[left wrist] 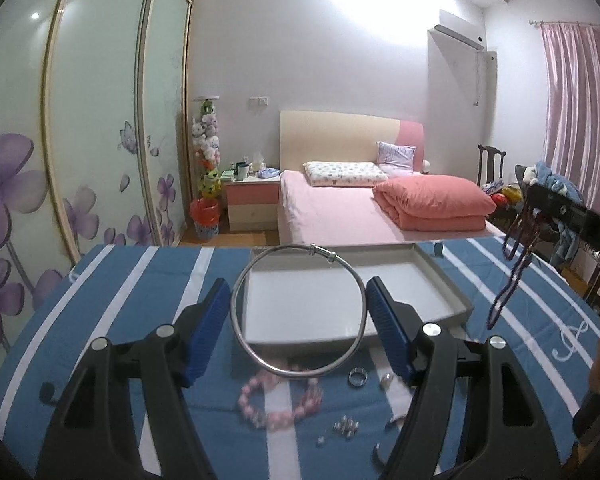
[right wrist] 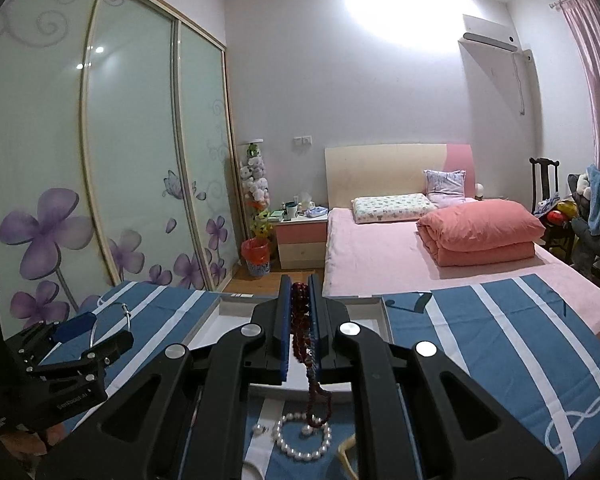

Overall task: Organize jewelry
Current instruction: 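Carry the necklace and bangle into the gray tray and open both tools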

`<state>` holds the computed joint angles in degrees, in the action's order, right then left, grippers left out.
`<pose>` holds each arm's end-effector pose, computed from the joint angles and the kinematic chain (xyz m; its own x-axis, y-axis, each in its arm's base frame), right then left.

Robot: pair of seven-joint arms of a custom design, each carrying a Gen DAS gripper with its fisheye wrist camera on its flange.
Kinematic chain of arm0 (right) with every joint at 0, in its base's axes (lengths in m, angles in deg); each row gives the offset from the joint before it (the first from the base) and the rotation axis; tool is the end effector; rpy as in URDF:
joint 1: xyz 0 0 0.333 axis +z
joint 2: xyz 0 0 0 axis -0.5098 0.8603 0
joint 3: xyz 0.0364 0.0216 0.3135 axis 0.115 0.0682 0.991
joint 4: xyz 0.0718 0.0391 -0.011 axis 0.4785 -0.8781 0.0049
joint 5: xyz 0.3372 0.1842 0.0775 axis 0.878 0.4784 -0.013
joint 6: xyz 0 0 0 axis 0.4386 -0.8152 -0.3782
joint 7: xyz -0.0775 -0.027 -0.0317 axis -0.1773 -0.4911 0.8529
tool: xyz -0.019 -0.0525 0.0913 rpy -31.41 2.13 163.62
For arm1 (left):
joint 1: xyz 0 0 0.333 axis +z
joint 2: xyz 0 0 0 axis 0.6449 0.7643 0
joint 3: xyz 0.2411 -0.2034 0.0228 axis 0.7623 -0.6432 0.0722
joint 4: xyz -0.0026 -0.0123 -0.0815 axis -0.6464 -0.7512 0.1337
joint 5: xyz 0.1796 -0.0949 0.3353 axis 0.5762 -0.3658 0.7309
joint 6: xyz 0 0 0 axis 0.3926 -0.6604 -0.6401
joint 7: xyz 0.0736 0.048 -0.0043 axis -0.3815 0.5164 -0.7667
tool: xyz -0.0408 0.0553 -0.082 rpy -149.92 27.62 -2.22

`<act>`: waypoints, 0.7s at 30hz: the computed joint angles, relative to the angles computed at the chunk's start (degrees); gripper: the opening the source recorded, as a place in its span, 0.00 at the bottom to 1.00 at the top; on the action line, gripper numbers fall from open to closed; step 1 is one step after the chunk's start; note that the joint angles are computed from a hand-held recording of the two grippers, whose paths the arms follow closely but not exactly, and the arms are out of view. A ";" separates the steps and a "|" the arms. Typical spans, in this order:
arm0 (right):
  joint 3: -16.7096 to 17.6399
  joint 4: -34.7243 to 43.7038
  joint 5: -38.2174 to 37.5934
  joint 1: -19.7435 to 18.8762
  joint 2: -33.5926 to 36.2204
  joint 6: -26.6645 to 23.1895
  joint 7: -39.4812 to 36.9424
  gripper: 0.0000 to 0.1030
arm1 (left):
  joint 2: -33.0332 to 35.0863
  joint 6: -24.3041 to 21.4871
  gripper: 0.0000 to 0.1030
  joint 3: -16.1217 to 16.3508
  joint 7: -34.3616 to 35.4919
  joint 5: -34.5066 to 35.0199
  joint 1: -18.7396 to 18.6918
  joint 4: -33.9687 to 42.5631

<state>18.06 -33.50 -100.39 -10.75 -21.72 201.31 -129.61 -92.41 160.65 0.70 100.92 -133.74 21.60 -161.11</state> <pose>0.4299 0.3132 0.6201 -0.2361 -0.9641 -0.1218 -0.2239 0.1760 -0.9586 0.5279 -0.1871 0.5979 -0.4884 -0.8725 0.0135 -0.3655 0.1905 -0.9111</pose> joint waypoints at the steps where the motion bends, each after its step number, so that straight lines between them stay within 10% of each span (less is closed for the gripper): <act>1: -0.32 0.16 -0.09 -0.21 0.32 0.48 0.17 0.09 | 0.67 -0.02 0.66 -0.27 -0.85 0.77 0.11 0.86; 21: -7.62 8.38 3.95 -1.70 11.58 8.34 -3.30 0.09 | 18.82 -1.67 0.66 -7.20 -23.54 24.83 6.09 17.62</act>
